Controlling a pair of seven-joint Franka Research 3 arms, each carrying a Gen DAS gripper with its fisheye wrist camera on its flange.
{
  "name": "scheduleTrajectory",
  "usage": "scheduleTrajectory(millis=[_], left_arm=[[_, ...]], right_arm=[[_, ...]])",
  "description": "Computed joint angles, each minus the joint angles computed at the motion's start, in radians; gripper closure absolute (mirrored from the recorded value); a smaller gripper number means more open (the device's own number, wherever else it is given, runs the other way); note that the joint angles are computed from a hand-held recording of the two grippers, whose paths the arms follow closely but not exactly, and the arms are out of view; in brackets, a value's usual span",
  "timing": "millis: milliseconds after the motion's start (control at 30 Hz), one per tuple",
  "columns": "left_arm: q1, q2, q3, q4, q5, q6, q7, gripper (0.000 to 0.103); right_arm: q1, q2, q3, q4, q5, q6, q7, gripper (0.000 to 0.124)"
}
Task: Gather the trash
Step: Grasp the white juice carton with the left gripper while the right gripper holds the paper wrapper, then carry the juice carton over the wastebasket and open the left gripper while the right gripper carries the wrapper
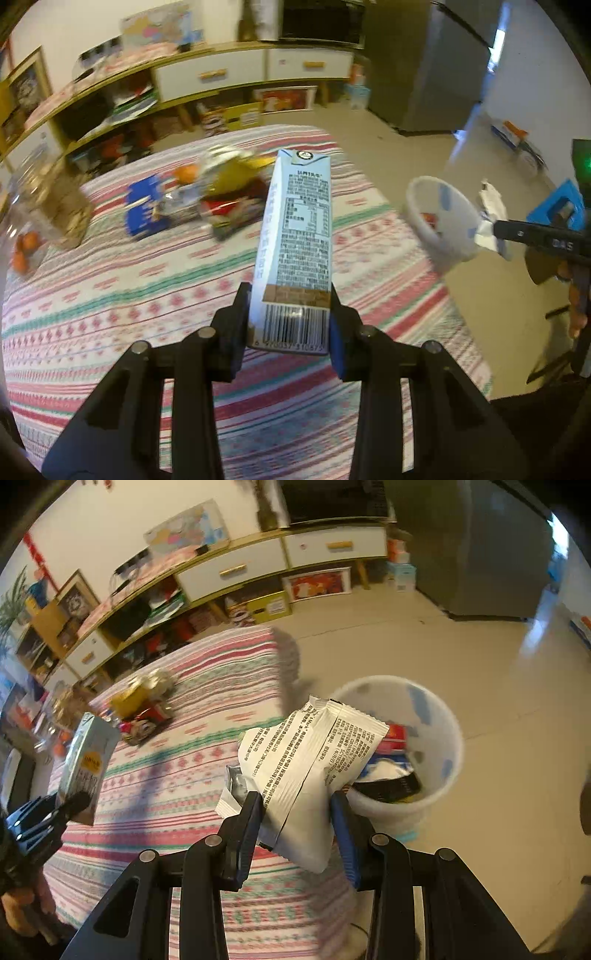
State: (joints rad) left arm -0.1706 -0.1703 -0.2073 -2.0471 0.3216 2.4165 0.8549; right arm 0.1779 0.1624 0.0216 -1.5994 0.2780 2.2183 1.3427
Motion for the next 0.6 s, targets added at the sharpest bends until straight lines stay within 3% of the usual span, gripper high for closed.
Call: scheduleTrajectory(millis=[233, 600], left_arm=[[-0.046, 0.17, -0.026, 0.181, -0.019, 0.011, 0.028, 0.064], [-0.147, 0.532, -0.031, 0.627, -0.041, -0.1, 0.114, 0.064]], right_arm=[[-0.04, 0.008, -0.027, 0.008, 0.005, -0.01, 0.022, 0.084], [-0.096, 0.035, -0.053, 0.035, -0.003, -0.01, 0.052, 0.084]])
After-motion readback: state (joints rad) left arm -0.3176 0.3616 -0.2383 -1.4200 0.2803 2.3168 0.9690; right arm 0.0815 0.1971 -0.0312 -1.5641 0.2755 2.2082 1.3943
